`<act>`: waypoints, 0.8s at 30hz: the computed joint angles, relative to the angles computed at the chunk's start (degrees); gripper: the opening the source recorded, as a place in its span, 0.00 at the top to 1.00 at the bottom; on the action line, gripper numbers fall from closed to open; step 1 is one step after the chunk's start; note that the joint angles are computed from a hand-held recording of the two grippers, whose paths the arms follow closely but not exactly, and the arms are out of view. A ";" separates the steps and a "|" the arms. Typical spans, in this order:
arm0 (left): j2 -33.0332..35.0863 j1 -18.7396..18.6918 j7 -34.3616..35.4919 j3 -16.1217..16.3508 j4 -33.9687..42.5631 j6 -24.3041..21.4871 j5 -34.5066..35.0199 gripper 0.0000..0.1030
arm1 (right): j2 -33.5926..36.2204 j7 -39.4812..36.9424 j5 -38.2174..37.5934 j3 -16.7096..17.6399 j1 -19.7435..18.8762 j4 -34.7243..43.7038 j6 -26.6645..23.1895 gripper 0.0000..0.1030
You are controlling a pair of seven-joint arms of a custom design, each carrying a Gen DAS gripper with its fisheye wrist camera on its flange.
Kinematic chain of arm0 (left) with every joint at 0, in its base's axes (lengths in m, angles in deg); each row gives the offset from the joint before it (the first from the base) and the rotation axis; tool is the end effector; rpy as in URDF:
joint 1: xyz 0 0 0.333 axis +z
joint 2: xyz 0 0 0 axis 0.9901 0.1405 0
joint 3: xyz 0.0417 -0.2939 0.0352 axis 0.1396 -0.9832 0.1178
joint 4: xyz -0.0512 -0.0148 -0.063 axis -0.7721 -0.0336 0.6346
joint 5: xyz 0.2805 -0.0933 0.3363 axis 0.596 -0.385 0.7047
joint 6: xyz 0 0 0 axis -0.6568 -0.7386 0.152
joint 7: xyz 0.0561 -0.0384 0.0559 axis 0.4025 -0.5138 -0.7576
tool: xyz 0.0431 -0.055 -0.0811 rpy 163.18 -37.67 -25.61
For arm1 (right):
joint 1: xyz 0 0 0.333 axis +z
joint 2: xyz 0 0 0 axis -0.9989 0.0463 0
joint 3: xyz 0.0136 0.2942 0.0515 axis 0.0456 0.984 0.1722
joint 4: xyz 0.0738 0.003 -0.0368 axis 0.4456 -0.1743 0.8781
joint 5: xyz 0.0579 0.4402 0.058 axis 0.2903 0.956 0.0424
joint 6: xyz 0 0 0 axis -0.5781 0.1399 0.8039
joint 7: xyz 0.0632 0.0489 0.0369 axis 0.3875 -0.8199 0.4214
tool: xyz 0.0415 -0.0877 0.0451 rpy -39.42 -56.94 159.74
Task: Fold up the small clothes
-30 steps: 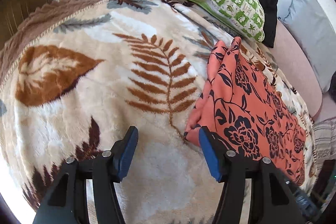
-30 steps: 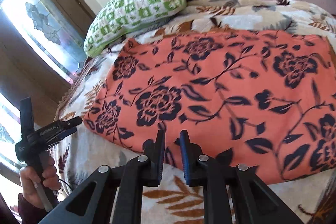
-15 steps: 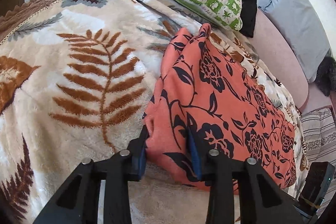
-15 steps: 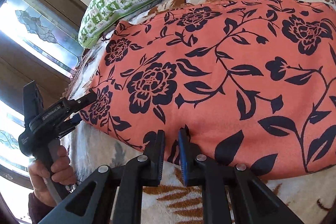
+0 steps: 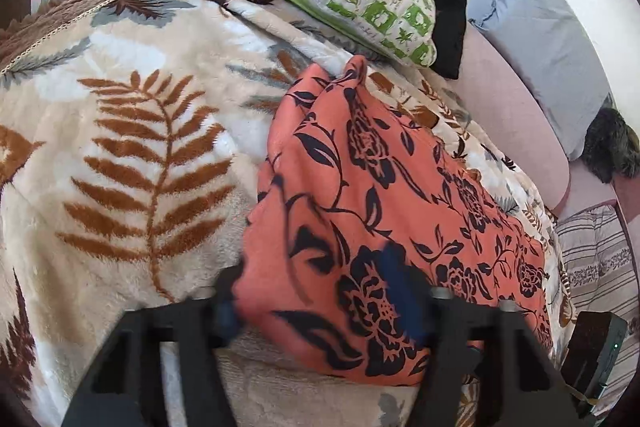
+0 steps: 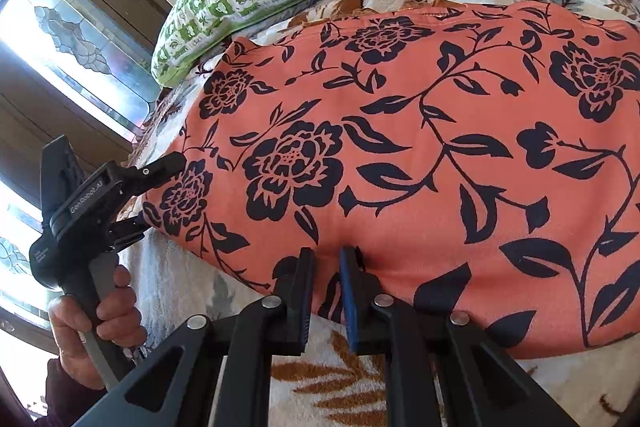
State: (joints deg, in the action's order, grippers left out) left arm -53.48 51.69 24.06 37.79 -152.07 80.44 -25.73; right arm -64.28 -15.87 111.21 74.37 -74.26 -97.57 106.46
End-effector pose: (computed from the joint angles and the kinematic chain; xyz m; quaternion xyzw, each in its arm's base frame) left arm 0.6335 -0.4232 0.3388 -0.7623 0.5404 -0.3485 0.0739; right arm 0.6249 0.2502 0.3193 -0.6992 0.6328 0.0517 0.3288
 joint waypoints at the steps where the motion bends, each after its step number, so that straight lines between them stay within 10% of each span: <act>1: 0.28 -0.07 0.14 -0.03 0.42 -0.20 0.02 0.71 | 0.06 -0.10 0.03 0.03 0.00 0.02 0.10 0.84; 5: 0.91 -0.62 -2.40 0.70 1.13 -1.06 0.16 0.70 | 0.00 -0.35 -0.31 0.06 0.07 -0.11 0.41 0.84; 9: 2.03 0.04 -3.49 0.40 1.02 3.14 -1.53 0.39 | -1.13 -2.31 1.28 0.69 -0.20 -0.72 2.36 0.84; 11: 2.16 -1.91 -4.08 2.28 1.89 1.88 -0.23 0.47 | -2.23 -7.32 7.12 2.08 -1.12 -1.55 6.20 0.84; 12: 2.23 -3.05 -5.07 3.41 2.39 0.81 0.77 0.68 | -2.52 -8.60 9.36 2.30 -1.36 -1.69 7.47 0.84; 15: 2.27 -4.63 -7.62 4.99 3.31 -1.00 4.30 0.73 | -0.15 5.78 -4.15 -3.33 2.68 -1.03 6.89 0.78; 19: 2.28 -6.92 -9.79 6.51 5.53 -5.22 11.48 0.75 | -0.10 6.47 -7.32 -1.88 0.61 -0.07 3.19 0.79; 24: 3.56 -9.37 -6.81 5.79 10.21 -14.35 22.44 0.76 | -2.14 -2.12 7.45 0.89 -3.19 0.19 1.84 0.69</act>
State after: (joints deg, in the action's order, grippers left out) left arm -49.92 42.33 17.25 43.58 -141.86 66.09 -3.29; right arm -66.42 -17.99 118.66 75.26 -77.45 -97.37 108.30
